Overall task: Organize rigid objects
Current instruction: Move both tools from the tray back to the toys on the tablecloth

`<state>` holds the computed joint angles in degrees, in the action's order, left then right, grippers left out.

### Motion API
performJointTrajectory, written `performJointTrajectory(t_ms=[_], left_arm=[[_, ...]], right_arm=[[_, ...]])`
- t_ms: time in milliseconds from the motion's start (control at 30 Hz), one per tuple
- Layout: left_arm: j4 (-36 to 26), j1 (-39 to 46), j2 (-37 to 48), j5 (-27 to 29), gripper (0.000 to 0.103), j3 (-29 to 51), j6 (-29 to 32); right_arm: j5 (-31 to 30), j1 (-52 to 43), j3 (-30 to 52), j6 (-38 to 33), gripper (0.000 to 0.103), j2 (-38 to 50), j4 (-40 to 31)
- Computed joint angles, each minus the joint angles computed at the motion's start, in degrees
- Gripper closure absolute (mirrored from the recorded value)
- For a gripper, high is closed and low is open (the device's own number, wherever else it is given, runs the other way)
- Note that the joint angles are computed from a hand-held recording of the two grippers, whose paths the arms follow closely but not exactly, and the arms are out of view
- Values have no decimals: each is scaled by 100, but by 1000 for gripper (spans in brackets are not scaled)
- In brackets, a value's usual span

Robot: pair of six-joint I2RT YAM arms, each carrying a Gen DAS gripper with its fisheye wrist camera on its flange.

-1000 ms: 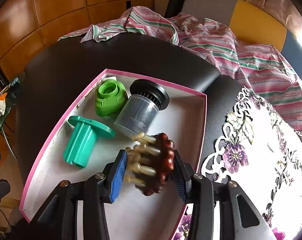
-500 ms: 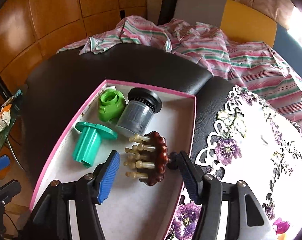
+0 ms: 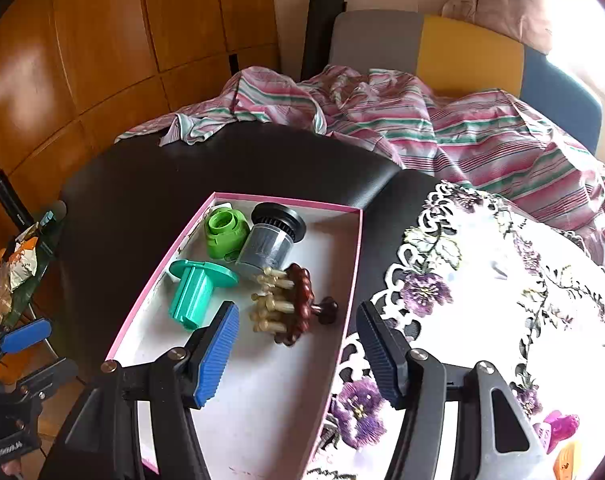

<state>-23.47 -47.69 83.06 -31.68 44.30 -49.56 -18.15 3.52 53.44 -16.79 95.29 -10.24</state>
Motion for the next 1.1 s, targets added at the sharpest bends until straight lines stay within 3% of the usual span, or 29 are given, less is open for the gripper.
performJointTrajectory(t_ms=[333, 567, 800, 1033, 1100], left_arm=[[-73, -120, 50, -57, 48, 81, 3], [0, -201, 157, -34, 48, 213, 197], [227, -352, 538, 140, 48, 645, 648], [448, -579, 1447, 689, 47, 1611, 1249], [451, -680, 1797, 831, 47, 1986, 1435]], right_arm=[[-429, -882, -414, -161, 41, -685, -216], [-708, -2183, -275, -570, 41, -816, -822], [-1019, -3990, 352, -668, 41, -390, -1328], [-1583, -5548, 1025, -148, 41, 428, -1538], [-2010, -5855, 1272, 127, 41, 740, -1726]])
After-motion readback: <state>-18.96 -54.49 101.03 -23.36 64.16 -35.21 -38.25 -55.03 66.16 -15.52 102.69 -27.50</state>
